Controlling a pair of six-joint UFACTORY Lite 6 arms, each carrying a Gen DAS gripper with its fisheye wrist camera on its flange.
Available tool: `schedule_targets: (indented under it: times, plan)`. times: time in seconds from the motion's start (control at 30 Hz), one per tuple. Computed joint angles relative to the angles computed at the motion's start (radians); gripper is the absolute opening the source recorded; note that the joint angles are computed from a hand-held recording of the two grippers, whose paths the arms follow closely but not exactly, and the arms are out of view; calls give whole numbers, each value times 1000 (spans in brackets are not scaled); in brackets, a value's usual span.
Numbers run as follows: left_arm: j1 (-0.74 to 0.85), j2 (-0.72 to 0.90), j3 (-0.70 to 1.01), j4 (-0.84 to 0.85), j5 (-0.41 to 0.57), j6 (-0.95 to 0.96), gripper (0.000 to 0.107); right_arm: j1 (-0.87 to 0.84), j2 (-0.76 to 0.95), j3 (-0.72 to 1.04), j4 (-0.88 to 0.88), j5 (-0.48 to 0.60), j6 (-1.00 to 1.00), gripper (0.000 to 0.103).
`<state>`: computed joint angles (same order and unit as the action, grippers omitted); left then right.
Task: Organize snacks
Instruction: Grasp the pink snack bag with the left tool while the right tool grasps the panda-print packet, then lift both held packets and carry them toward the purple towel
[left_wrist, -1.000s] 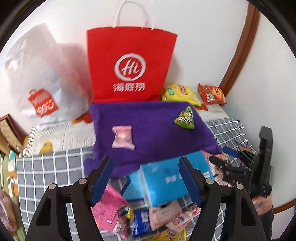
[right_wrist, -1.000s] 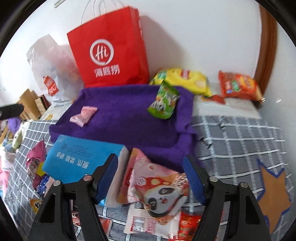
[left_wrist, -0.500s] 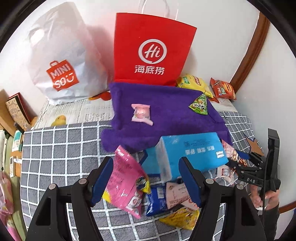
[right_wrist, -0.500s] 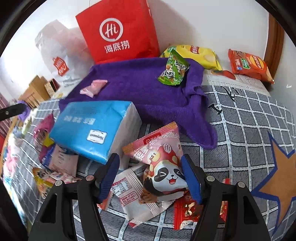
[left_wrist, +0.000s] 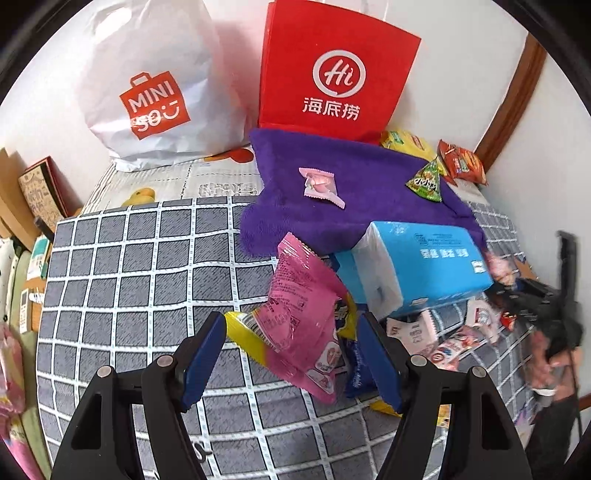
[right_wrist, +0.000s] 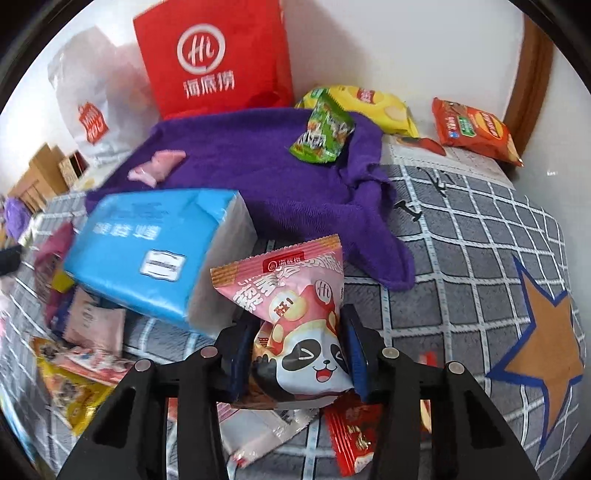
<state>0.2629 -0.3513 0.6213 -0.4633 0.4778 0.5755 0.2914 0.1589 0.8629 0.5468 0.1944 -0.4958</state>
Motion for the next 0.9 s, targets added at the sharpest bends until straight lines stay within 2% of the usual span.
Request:
schedule_targets:
  times: [0.17, 0.27, 0.37, 0.43, 0.5, 0.6, 0.77, 0.9]
  plan:
    - [-67, 109, 8, 73, -94, -60, 71, 18, -179, -116, -228, 6, 239, 44]
    - [-131, 200, 17, 247, -177, -247, 72, 18, -282, -187, -239, 28, 266, 44]
    - [-142, 195, -7, 168, -226, -171, 72, 11, -360, -236, -150, 68, 205, 44]
    - [-130, 210, 3, 80, -210, -79, 70, 10, -407, -257, -86, 93, 161, 44]
    - [-105, 227, 19, -48, -177, 54, 63, 27, -443, -269, -120, 102, 211, 44]
    - [-77, 228, 24, -145, -153, 149, 53, 65, -476, -275, -202, 101, 324, 44]
    - [8, 216, 14, -310, -61, 328, 50, 109, -497, -274, -269, 106, 420, 44]
    - [60, 154, -29, -339, -10, 373, 49, 152, -513, -276, -394, 107, 564, 44]
